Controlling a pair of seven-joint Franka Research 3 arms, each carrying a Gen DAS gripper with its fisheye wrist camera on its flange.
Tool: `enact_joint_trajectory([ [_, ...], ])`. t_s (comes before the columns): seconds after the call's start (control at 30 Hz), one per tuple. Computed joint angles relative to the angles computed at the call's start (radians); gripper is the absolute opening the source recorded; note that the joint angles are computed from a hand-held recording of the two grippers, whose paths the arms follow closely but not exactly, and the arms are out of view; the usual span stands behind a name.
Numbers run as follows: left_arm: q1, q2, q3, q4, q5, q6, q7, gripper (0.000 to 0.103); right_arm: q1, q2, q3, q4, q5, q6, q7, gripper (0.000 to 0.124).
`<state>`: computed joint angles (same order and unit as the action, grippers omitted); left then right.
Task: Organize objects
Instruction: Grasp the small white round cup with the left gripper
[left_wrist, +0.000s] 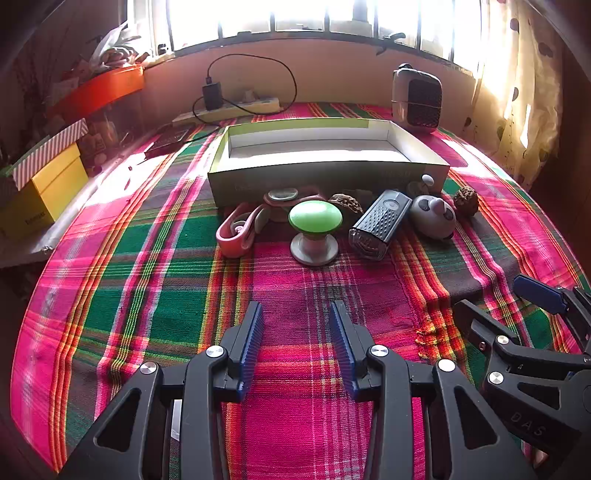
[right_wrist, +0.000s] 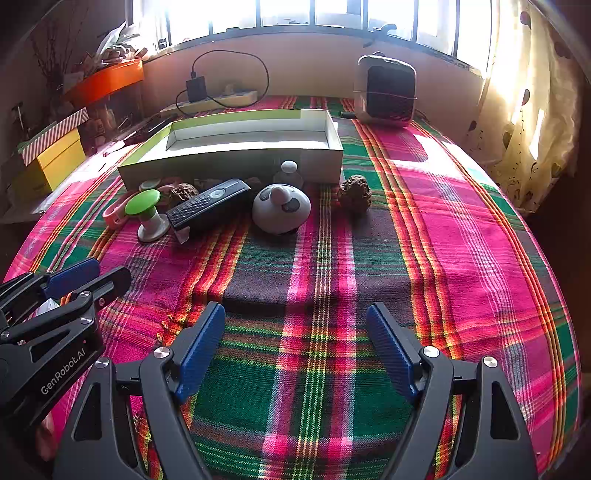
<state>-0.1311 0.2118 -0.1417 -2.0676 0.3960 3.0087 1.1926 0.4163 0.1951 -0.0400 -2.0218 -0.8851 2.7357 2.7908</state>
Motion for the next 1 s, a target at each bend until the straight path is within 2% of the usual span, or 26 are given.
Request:
enact_joint_trajectory([
  [0.57, 0.007, 0.002, -0.006, 0.0, -0.002, 0.007, 0.009, 0.036, 0.0, 0.001, -0.001, 0.001, -0.001, 0.001, 0.001, 0.079],
  [0.8, 0.122, -0.009, -0.137, -0.015, -0.213, -0.005, 0.303, 0.035, -0.006, 0.0, -0.001, -0.001, 0.011, 0.011, -0.019, 0.079],
  [0.9, 0.169, -0.039, -0.189, -0.057, -0.341, 0.031, 0.442, 0.035, -0.003, 0.002, -0.001, 0.002, 0.016, 0.014, -0.023, 0.079],
  [0.93, 0.196, -0.054, -0.22, -0.075, -0.408, 0.046, 0.506, 0.035, -0.002, 0.003, -0.002, 0.003, 0.015, 0.016, -0.022, 0.079],
  [1.0, 0.302, -0.08, -0.344, -0.095, -0.646, 0.051, 0.718, 0.035, -0.006, -0.003, -0.007, -0.008, 0.015, 0.036, -0.024, 0.079],
])
